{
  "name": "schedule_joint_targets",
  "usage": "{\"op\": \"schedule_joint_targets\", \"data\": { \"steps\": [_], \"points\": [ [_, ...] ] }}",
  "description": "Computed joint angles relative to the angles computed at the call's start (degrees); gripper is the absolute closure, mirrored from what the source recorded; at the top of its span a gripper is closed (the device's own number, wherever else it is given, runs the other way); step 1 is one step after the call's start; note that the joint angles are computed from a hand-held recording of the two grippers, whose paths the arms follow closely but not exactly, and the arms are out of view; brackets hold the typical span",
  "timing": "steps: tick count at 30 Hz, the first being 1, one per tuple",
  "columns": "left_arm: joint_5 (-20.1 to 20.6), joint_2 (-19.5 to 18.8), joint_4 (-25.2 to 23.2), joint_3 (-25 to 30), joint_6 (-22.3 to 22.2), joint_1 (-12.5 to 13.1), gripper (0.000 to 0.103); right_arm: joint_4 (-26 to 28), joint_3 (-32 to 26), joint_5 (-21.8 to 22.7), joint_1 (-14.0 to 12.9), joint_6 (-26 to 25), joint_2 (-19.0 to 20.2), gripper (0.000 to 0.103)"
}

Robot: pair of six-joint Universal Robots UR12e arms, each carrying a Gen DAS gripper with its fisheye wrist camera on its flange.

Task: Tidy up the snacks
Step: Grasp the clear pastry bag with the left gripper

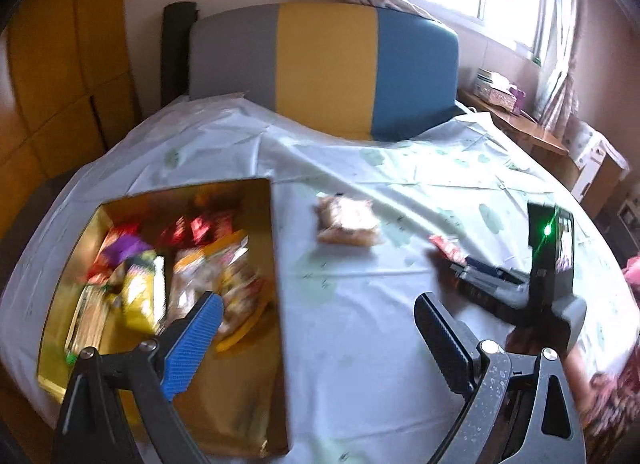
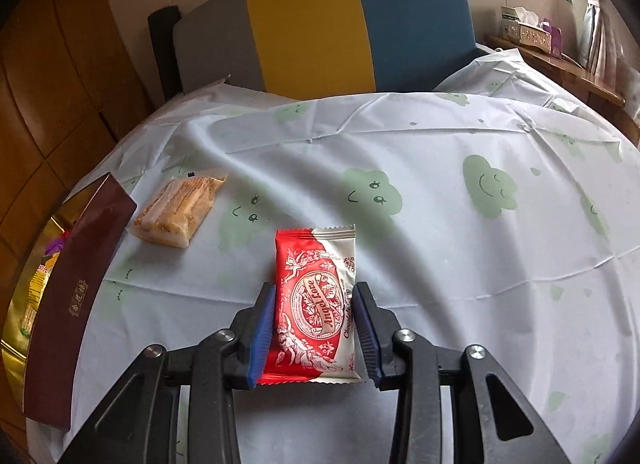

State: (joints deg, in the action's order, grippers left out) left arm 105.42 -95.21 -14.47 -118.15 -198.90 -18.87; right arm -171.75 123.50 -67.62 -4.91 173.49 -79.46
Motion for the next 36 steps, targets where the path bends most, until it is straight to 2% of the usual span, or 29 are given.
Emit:
{"op": "schedule_joint_targets", "data": {
  "steps": [4, 6, 8, 12, 16, 21, 27, 30, 31, 33, 36],
  "points": [
    [-1.6, -3.5, -3.5, 4.8, 2.3, -0.1, 0.006, -1.5, 0.2, -2.4, 0.9, -0.7, 0.0, 0.064],
    [-1.4, -5.3, -6.3, 7.0, 1.5, 0.0, 0.006, -2.2, 0.4, -2.2, 0.8, -0.5, 0.2, 0.064],
    [-2.0, -7.0, -6.5, 8.7, 1.0, 0.2, 0.006, -2.5, 0.4, -1.7, 0.6, -0.1, 0.3, 0.064],
    [-0.9, -10.4, -11.0, 12.4, 1.7, 0.6, 0.006, -3.5, 0.6, -2.1, 0.8, 0.3, 0.5, 0.064],
    [1.0, -12.9, -14.9, 15.0, 0.5, 1.0, 0.006, -3.9, 0.8, -1.4, 0.5, 0.6, 0.5, 0.064],
    [0.4, -14.2, -14.9, 16.0, -0.6, 1.6, 0.006, -4.2, 0.9, -0.8, 0.3, 0.9, 0.6, 0.064],
    [3.0, -16.3, -16.5, 18.0, 0.9, 1.2, 0.007, -4.4, 0.9, -0.4, 0.1, 1.2, 0.7, 0.064],
    [2.8, -17.0, -16.9, 18.4, 0.7, 1.4, 0.013, -4.5, 0.9, -0.4, 0.2, 1.3, 0.7, 0.064],
    [2.2, -17.0, -16.9, 18.3, 0.4, 1.6, 0.02, -4.5, 0.9, -0.3, 0.1, 1.3, 0.7, 0.064],
    [3.1, -17.4, -15.9, 18.2, 0.8, 1.5, 0.022, -4.6, 0.9, -0.1, 0.1, 1.5, 0.8, 0.064],
    [1.5, -17.4, -13.8, 17.7, 2.5, 1.6, 0.026, -4.7, 1.0, 0.1, 0.0, 1.6, 0.8, 0.064]
  ]
}}
